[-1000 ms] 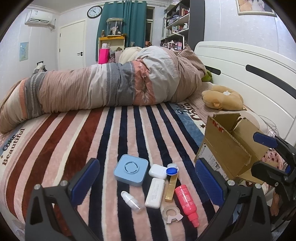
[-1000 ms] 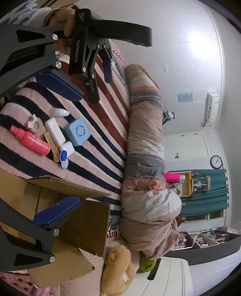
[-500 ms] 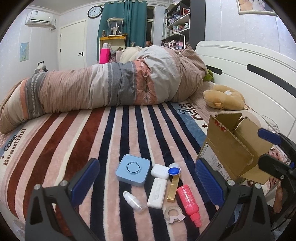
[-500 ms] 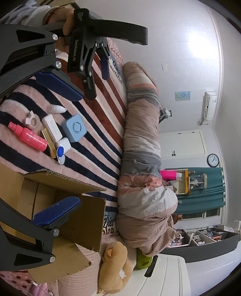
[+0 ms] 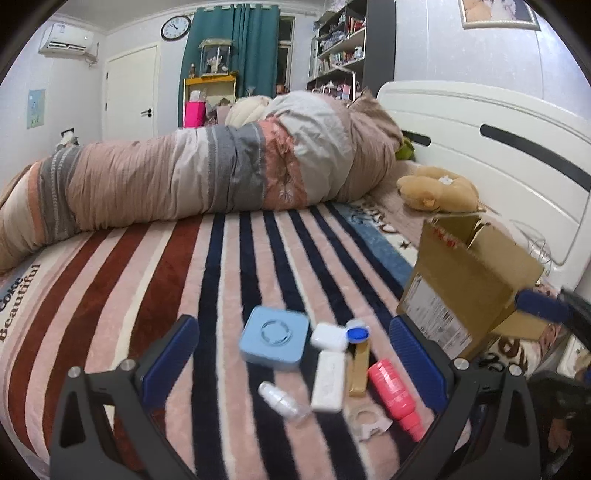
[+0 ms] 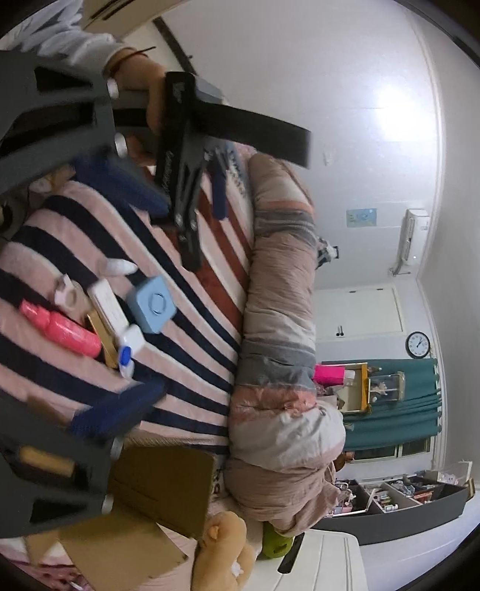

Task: Organize rigid objects
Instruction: 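Grasp the pink spray bottle with the right tool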

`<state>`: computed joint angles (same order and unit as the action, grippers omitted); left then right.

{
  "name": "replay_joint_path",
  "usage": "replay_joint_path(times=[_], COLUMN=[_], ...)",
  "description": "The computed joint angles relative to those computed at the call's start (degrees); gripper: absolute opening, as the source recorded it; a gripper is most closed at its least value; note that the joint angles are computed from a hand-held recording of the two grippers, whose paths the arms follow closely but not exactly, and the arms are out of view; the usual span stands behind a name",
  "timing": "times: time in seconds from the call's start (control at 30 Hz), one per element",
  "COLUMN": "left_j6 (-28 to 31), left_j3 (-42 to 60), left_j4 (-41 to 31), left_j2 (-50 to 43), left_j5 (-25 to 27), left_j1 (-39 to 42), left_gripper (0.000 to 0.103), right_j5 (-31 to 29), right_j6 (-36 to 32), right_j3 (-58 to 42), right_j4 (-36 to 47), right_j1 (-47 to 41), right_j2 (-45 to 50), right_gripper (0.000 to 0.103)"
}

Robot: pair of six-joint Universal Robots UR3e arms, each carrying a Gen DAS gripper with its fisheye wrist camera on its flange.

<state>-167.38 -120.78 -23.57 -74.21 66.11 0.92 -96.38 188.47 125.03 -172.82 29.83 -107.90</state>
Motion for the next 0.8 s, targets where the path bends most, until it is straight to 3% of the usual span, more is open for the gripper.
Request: replay_joint_path(times=[0.07, 0.2, 0.3, 0.5, 0.67, 0.8], left_j6=[1.3, 4.8, 3.4, 3.9, 4.1, 3.6], left_j3=[-1.4, -3.2, -4.8, -4.3, -4.4, -1.9], left_j4=[-0.2, -2.3, 2.1, 2.9, 8.8, 4.8], left_j2=[0.1, -0.4, -2.9, -10.2, -14.8, -18.8], left_j5=[-1.5, -7.6, -5.0, -5.9, -1.6, -1.5], left_j1=[1.7, 5.9, 5.2, 5.5, 2.9, 1.5], left_gripper=[0.102, 0.102, 0.102, 0.102, 0.102, 0.102], right_j5=[-3.7, -3.5, -9.2, -8.5, -13.1, -12.9], right_j6=[3.5, 12.4, 19.6, 22.3, 22.9, 24.1], right_j3=[0.3, 3.7, 4.6, 6.3, 1.4, -4.1], right_j4=[-3.3, -6.4, -6.8, -8.5, -4.8, -0.6], right_j1=[3.9, 3.9, 5.1, 1.7, 2.5, 1.4], right_j2=[5.0, 11.3, 18.1, 25.2, 28.4, 31.5], right_gripper=[0.061, 0.045, 0.039, 0.028, 0.027, 0.036])
